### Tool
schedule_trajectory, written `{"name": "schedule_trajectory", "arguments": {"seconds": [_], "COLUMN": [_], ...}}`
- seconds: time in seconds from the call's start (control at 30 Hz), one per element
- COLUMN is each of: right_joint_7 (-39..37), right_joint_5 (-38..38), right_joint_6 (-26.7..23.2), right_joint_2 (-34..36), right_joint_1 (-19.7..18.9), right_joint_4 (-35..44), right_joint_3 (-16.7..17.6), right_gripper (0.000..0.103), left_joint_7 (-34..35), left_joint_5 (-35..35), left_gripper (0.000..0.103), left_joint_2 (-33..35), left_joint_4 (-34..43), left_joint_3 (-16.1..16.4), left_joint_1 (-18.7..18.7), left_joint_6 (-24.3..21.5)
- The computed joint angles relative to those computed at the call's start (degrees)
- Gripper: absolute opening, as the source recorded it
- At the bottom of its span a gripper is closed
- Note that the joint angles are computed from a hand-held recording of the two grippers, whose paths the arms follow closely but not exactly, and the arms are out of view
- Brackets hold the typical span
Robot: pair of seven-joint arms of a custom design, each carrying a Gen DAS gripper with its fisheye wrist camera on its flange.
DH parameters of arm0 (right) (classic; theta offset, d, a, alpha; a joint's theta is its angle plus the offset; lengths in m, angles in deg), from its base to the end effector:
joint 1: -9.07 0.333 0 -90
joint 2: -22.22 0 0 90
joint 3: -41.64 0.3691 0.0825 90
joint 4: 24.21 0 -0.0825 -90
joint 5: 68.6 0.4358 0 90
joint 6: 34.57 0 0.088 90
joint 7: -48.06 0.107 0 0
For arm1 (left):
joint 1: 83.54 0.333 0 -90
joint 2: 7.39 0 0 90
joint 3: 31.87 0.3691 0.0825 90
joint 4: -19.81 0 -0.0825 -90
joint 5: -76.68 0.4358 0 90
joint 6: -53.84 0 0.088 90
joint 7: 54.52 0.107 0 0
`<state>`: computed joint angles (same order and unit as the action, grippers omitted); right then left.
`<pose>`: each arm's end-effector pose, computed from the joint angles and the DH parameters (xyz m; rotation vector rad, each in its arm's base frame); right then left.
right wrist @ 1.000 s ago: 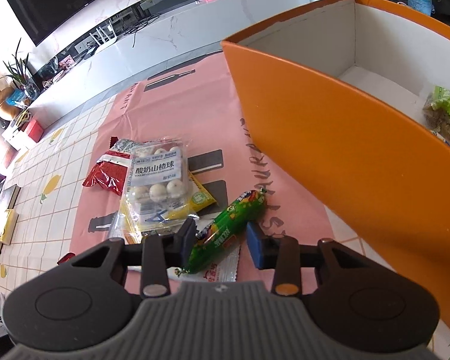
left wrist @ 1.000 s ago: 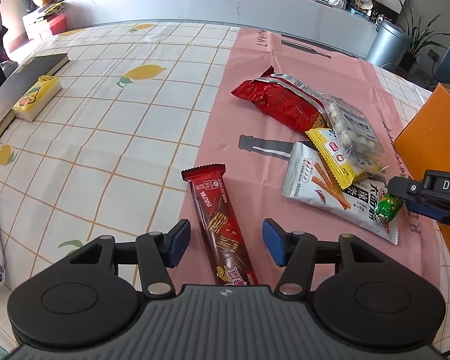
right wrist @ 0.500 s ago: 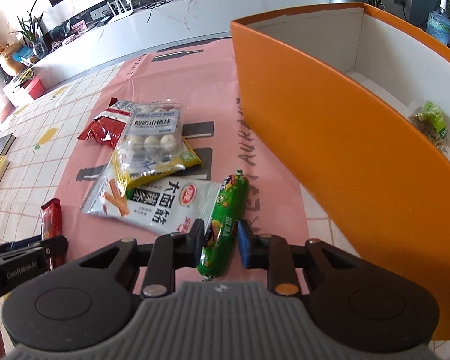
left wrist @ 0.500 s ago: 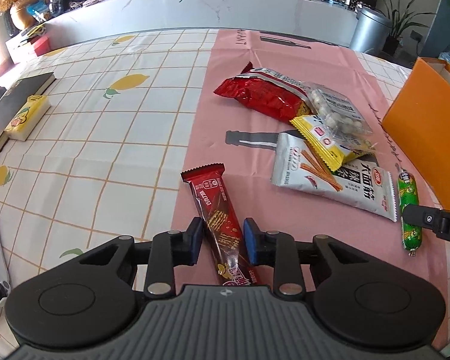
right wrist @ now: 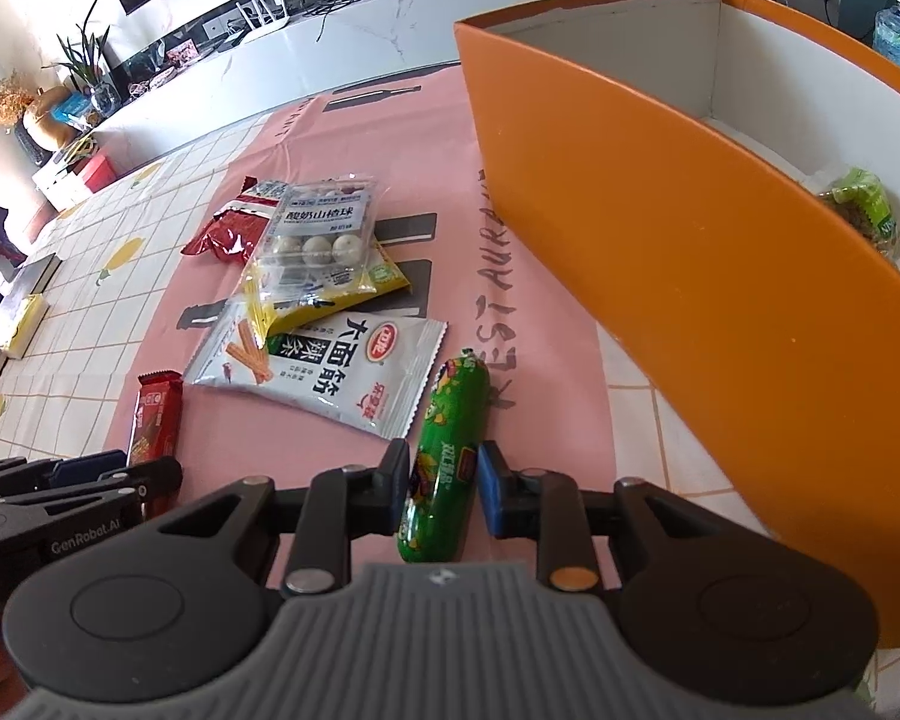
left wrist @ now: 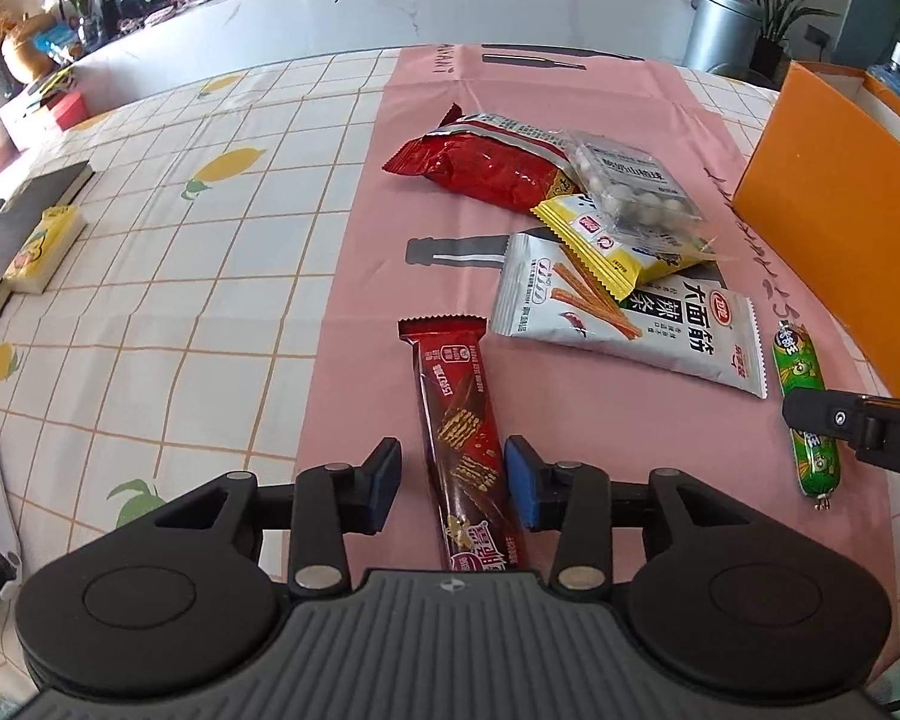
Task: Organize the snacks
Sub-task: 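Grasp the red chocolate bar with the left gripper while the right grasps the green sausage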
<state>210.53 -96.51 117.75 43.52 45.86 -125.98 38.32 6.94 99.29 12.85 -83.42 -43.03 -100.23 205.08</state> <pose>0.6142 0.4278 0.4253 -1.5351 2.0718 -0.3682 0.6569 -0.3411 0.4289 -1.6737 2.1738 -0.5752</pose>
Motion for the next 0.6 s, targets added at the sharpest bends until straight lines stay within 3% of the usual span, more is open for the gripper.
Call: {"name": "schedule_trajectory", "arguments": {"seconds": [0.07,0.23,0.6], "right_joint_7": [0.2,-0.5,-2.1], "right_joint_5": [0.5,1.0,1.2], "right_joint_6": [0.7,1.5,-0.5], "right_joint_2": [0.2,0.2,-1.6], "right_joint_1": [-0.2,-0.2,0.0], "right_joint_4": [0.0,-0.2,-1.4], "right_joint_3": [0.0,-0.2,0.7], "right_gripper": [0.023,0.020,0.019], "left_joint_7": [-0.6,-0.1,1.6], "left_joint_5": [-0.2,-1.5,-2.5], "left_gripper": [0.046,0.030,0.029], "left_joint_2": [0.2,0.5,-1.4], "left_joint_4": [0.5,1.6,0.2], "left_joint_3": [0.0,-0.6,-1.2], "left_joint_1": [-0.2,-0.3,0.0], "left_joint_6": [-1.0,-3.0,-2.4]}}
